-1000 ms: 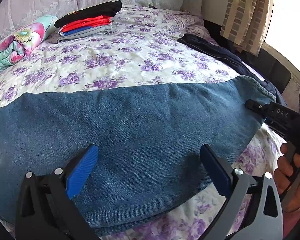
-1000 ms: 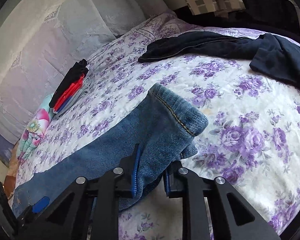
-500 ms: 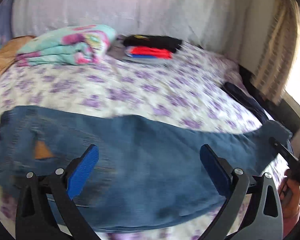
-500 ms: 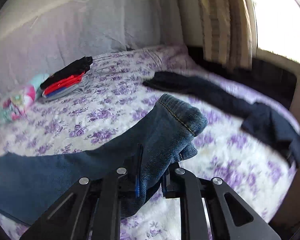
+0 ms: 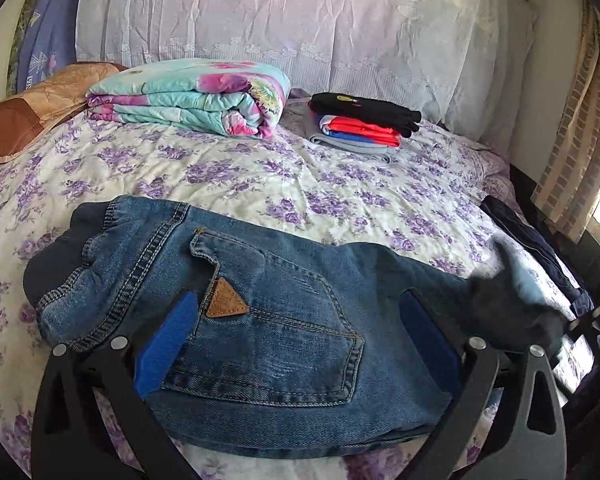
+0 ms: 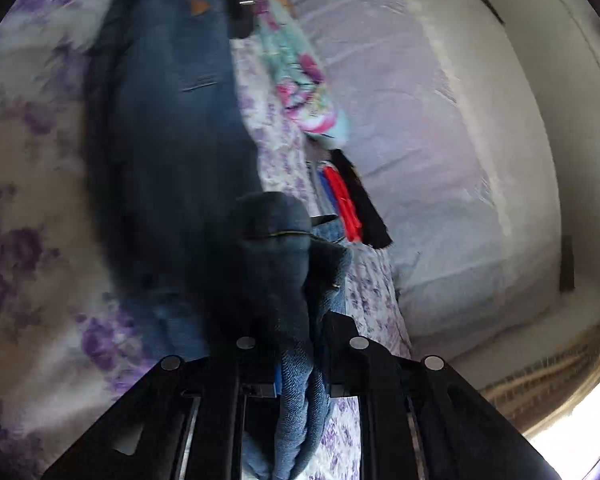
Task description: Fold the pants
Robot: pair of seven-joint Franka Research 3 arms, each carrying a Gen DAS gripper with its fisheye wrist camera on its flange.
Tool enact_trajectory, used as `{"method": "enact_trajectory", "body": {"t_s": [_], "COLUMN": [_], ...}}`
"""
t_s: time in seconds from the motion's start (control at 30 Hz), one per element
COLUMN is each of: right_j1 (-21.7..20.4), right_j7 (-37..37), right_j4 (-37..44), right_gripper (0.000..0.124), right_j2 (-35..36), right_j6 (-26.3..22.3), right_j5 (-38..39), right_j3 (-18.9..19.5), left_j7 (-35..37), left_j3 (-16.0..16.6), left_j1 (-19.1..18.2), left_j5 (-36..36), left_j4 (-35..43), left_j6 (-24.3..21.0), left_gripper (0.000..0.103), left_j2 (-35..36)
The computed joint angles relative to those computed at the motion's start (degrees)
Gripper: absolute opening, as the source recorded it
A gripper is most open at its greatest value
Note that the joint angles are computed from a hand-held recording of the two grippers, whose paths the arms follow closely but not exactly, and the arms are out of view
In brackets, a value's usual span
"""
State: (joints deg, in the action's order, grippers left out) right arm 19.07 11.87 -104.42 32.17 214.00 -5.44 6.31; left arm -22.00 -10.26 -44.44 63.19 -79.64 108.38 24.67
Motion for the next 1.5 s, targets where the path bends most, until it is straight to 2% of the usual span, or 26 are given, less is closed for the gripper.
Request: {"method": "enact_trajectory", "body": {"t_s": [0.1, 0.27, 0.3, 0.37, 0.4, 0.43, 0.53, 0.57, 0.6, 0.63, 0.67, 0.7, 0.77, 0.8, 0.87, 0.9, 0.97, 1.0, 1.1, 1.13, 1.2, 1.27, 1.3, 1.37, 1.43, 1.5], "right_j1": [2.58, 2.82, 0.79, -6.44, -10.31, -14.74, -29.30, -33.06, -34.83, -34.82, -33.39, -30.08, -21.42, -17.35, -9.76, -6.60, -3.77, -4.10, -10.20, -12.86, -17.89, -24.59, -26.26, -27.25, -25.31, -24.94], "right_j7": [-6.88, -11.43, -13.80, -19.78, -21.81, -22.25, -12.02, -9.60, -4.47, 2.95, 9.31, 17.14, 27.95, 32.91, 45.42, 46.61, 46.09, 45.16, 39.15, 34.86, 28.71, 17.34, 13.54, 7.40, 6.77, 4.96], "right_j4": [-0.49, -0.72, -0.69, -1.62, -1.72, -1.42, 2.71, 5.63, 8.58, 11.32, 14.05, 18.24, 25.41, 28.37, 34.21, 35.57, 34.91, 33.85, 30.60, 26.72, 22.51, 15.84, 13.84, 10.63, 10.08, 10.30], "right_gripper": [0.014, 0.020, 0.024, 0.038, 0.053, 0.066, 0.071, 0.072, 0.072, 0.072, 0.072, 0.072, 0.071, 0.063, 0.057, 0.058, 0.059, 0.059, 0.057, 0.057, 0.057, 0.057, 0.057, 0.057, 0.042, 0.038], "right_j2": [0.85, -0.10, -0.23, -2.16, -3.50, -5.36, -8.02, -6.72, -4.43, -2.04, -0.40, 1.52, 3.93, 5.34, 8.88, 9.75, 9.94, 8.90, 5.89, 3.29, 1.23, -1.66, -2.63, -4.19, -5.45, -6.18], "right_j6": [-0.43, -2.91, -3.55, -8.53, -12.76, -19.42, -39.82, -43.84, -44.94, -44.41, -44.65, -45.90, -48.55, -49.34, -53.55, -55.94, -53.39, -53.75, -53.99, -52.02, -49.98, -47.57, -46.86, -46.36, -50.87, -55.27], "right_j5": [-0.38, 0.87, 2.14, 7.04, 10.30, 13.00, 14.60, 17.60, 17.27, 14.30, 12.60, 11.56, 14.03, 13.55, 6.45, 6.87, 8.25, 9.41, 19.42, 25.33, 30.43, 37.93, 40.06, 41.55, 39.86, 40.70], "right_j3": [-2.84, -2.57, 0.27, 10.11, 15.11, 20.12, 35.13, 39.76, 42.52, 43.28, 42.04, 38.79, 28.79, 23.79, 13.78, 9.14, 5.69, 5.84, 12.76, 15.63, 21.82, 29.74, 31.68, 33.01, 30.19, 29.32], "left_j7": [0.25, -0.71, -0.62, -0.81, -0.89, -0.69, -0.64, -0.78, -0.91, -0.93, -0.84, -0.73, -0.94, -0.96, -1.22, -1.18, -1.11, -1.24, -1.82, -1.79, -1.87, -1.80, -1.63, -1.27, -0.97, -1.22], "left_j3": [0.02, -0.06, -0.10, -0.13, -0.17, -0.21, -0.13, -0.09, -0.05, -0.04, -0.06, -0.08, -0.03, -0.01, 0.04, 0.03, 0.00, 0.00, 0.00, -0.02, -0.04, -0.09, -0.13, -0.11, -0.07, 0.04], "left_j1": [-0.07, 0.16, 0.19, 0.26, 0.30, 0.26, 0.14, 0.05, 0.05, -0.01, -0.03, -0.04, -0.03, -0.02, -0.02, -0.03, -0.03, -0.03, 0.01, 0.04, 0.02, 0.14, 0.19, 0.19, 0.18, 0.13], "left_j5": [0.42, 1.53, 1.54, 1.69, 1.72, 1.61, 1.57, 1.66, 1.74, 1.75, 1.66, 1.58, 1.78, 1.84, 2.11, 2.10, 2.01, 2.07, 2.50, 2.51, 2.47, 2.33, 2.21, 1.98, 1.71, 1.92], "left_j4": [-0.29, -1.65, -1.52, -1.75, -1.85, -1.42, -1.28, -1.25, -1.28, -1.14, -0.98, -0.96, -1.18, -1.01, -1.25, -1.17, -1.24, -1.36, -1.76, -1.68, -1.72, -1.79, -1.69, -1.28, -1.04, -1.16], "left_j6": [0.41, 1.77, 1.74, 1.98, 2.10, 1.82, 1.58, 1.36, 1.30, 1.09, 0.92, 0.87, 1.25, 1.31, 1.58, 1.51, 1.48, 1.53, 2.00, 2.01, 1.93, 2.02, 2.06, 1.90, 1.79, 2.07], "left_gripper": [0.099, 0.099, 0.099, 0.099, 0.099, 0.099, 0.099, 0.099, 0.099, 0.099, 0.099, 0.099, 0.099, 0.099, 0.099, 0.099, 0.099, 0.099, 0.099, 0.099, 0.099, 0.099, 0.099, 0.099, 0.099, 0.099], "left_j2": [-0.03, -0.73, -0.66, -0.80, -0.84, -0.57, -0.48, -0.45, -0.44, -0.34, -0.23, -0.22, -0.35, -0.22, -0.31, -0.24, -0.31, -0.38, -0.56, -0.49, -0.52, -0.54, -0.48, -0.23, -0.08, -0.16]}}
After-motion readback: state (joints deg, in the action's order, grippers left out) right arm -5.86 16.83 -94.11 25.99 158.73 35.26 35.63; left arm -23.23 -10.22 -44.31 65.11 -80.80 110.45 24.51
